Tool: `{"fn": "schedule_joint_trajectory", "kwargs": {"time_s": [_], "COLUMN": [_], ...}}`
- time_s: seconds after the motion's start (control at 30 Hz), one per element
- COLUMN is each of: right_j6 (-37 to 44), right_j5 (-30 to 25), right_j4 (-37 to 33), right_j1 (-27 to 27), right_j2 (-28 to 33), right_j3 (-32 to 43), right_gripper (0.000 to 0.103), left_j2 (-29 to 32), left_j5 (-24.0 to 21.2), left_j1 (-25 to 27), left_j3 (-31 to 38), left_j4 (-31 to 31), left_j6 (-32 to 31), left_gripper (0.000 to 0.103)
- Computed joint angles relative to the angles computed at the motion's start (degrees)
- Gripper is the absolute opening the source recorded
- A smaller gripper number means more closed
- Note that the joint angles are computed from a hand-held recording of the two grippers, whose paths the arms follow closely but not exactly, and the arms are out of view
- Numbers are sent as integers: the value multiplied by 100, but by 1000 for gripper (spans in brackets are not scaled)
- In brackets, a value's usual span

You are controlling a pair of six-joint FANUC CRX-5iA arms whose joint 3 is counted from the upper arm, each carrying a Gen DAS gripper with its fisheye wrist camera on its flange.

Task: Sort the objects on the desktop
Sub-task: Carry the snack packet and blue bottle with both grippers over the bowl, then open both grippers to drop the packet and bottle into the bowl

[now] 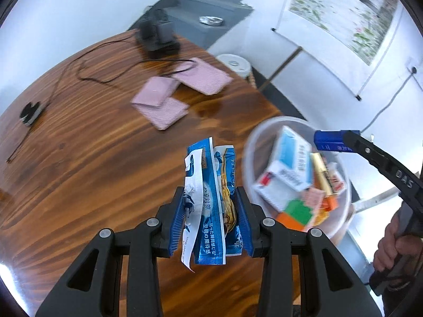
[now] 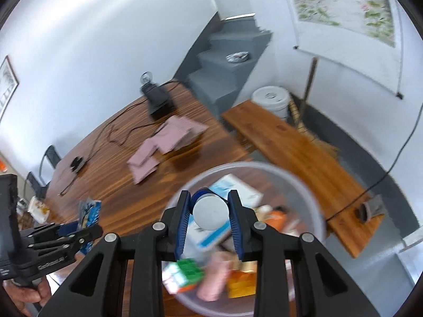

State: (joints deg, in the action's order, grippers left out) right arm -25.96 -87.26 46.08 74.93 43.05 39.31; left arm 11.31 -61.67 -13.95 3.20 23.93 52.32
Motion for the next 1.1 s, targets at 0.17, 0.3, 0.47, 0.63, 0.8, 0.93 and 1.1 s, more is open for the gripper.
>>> {"fn": "schedule_joint_trajectory", "kwargs": {"time_s": [0.17, 0.3, 0.47, 0.63, 0.8, 0.93, 1.1], "right_j6": [-297, -490, -640, -545, -233, -114, 128], "right_j5": [-100, -14, 214, 543, 665, 798, 1001], "right_j4": [-76, -203, -289, -346, -406, -453, -553], "right_j1": [63, 65, 71, 50, 27, 27, 45], "right_j2": [-452, -719, -992, -1082, -1025, -1075, -1146], "right_j3": [-781, -1279, -1802, -2031, -2003, -2082, -2163], "right_gripper": [32, 32, 32, 32, 32, 32, 32], "left_j2": [86, 132, 225, 325, 421, 512, 535], "left_j5": [-80, -91, -197, -284, -251, -282, -385], "left_j1": [-305, -538, -735, -905, -1049, -1111, -1152], "left_j3": [37, 56, 94, 123, 155, 198, 194], "left_j4": [158, 270, 444, 541, 434, 353, 396], "left_j6": [-5, -58, -147, -184, -167, -137, -303], "left_gripper": [40, 40, 40, 40, 40, 40, 40]}}
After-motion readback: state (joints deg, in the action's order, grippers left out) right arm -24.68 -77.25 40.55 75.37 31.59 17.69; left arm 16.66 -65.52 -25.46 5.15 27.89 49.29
